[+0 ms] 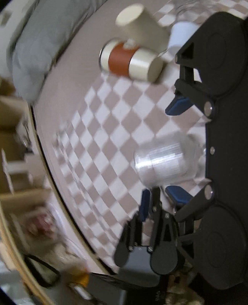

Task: Flip cup upright
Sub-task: 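Rotate the glass with the right tool until its stem points down, then lower the glass upright beside the orange cup and open the right tool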

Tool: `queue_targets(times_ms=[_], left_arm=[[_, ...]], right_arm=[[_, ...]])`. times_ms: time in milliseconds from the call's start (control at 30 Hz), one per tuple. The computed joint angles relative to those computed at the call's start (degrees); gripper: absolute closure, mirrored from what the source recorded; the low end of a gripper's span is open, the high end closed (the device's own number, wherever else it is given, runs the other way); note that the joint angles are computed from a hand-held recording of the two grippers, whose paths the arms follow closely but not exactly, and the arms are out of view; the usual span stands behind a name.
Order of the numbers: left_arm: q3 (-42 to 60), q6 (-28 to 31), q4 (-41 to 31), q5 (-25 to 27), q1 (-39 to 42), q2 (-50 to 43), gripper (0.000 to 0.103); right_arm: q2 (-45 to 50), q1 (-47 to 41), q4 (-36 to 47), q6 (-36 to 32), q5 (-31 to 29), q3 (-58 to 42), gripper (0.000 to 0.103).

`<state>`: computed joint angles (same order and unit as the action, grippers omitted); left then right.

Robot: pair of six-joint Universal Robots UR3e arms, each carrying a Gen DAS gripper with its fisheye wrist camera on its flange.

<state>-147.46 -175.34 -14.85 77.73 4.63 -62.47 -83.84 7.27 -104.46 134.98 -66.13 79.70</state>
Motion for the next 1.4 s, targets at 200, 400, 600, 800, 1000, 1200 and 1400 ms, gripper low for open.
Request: queue_targets(times_ms=[200,400,600,800,1000,1200,1400], left_arm=[[-1.4,1.1,-3.3,-2.3,4.7,4.1,0.077],[-1.6,0.2,-6.2,-3.0,7.3,7.0,0.063],[-0.4,-2.3,-11.3,-5.0,8.1,10.5,0.055],[2.8,-8.0,-6.2,-0.8,-0.8,5.9,0.039],[7.1,-12.5,-1.2,7.7,-11.4,-0.1,0.029],[10.5,-16.9,2.0,14.7,-18.7,-4.1,0.013],[13.4,-19.1,2.8,19.1,-23.6,-6.8,0.009]], right_arm=[[11.0,6.4,3.1,1.7,-5.8,-11.0,0.028],[15.7,9.8,2.1,3.2,-8.9,-14.7,0.027],[7.2,5.4,-7.4,4.8,-4.2,-0.9,0.028],[-5.3,-4.3,-15.5,6.5,5.1,14.8,0.029],[-17.7,-15.9,-15.3,4.9,13.7,26.3,0.030],[-31.4,-28.2,-17.9,1.0,20.5,40.5,0.031],[-38.9,-36.7,-16.2,-1.9,22.1,45.6,0.031]])
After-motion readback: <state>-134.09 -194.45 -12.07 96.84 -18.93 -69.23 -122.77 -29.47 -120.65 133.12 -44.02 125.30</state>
